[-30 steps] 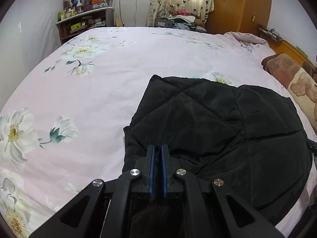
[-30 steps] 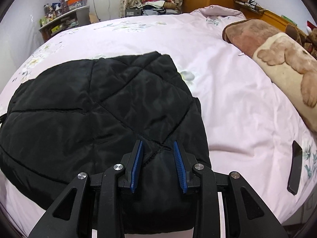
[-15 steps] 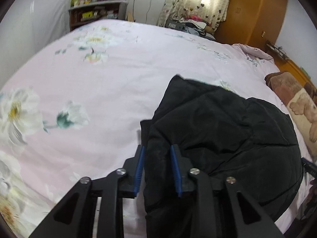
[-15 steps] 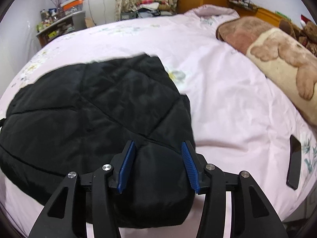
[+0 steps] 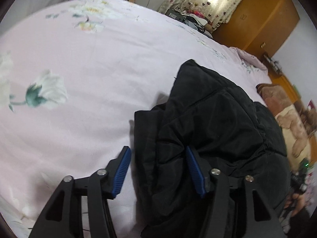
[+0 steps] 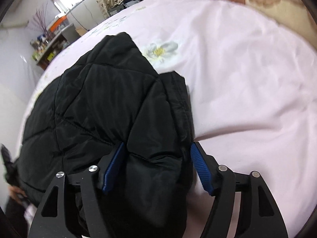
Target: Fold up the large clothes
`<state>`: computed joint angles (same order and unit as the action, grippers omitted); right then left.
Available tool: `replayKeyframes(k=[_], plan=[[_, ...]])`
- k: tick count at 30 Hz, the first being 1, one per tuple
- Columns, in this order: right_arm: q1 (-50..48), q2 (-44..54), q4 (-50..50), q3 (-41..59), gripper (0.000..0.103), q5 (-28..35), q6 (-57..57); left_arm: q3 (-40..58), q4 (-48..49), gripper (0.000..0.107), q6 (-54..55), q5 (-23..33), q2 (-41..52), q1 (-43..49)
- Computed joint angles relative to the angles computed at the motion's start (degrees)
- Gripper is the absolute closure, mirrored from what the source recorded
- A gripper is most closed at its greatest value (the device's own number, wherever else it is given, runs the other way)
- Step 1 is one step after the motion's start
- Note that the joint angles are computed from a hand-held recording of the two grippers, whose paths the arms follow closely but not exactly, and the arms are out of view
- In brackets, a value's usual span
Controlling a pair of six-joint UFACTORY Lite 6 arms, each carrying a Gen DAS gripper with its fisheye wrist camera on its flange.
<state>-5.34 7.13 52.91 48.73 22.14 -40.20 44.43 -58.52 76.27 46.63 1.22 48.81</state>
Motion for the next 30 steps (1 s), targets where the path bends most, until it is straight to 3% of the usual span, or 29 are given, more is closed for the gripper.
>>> replayKeyframes(k=[4,12,22,27,30], plan=[[-4.98,5.27,10.76,1.96,0.03,7.08,-11.78,1.22,-0.69,0.043,0.49,3.88,3.97,1.95],[-7.21,7.17,14.3,1.69,0.031,11.89,-17.74,-1.35,-1.26,0.043,2.3,6.08,4.01,2.99],[-6.64,14.05,17.75,7.4,0.046,14.37,-20.74,4.49,-3.21,0.037,0.93,4.26,10.71,-3.15],[-6.31,11.81,18.03,5.3,0.054,13.5,-21.33,2.31,-4.29,0.042,2.82,1.34,8.12,-4.58],[-5.42,12.04,17.67,5.89,0.058,12.77,-20.22,1.43,-3.52,0.051,2.13,-1.38,5.79,-6.6]])
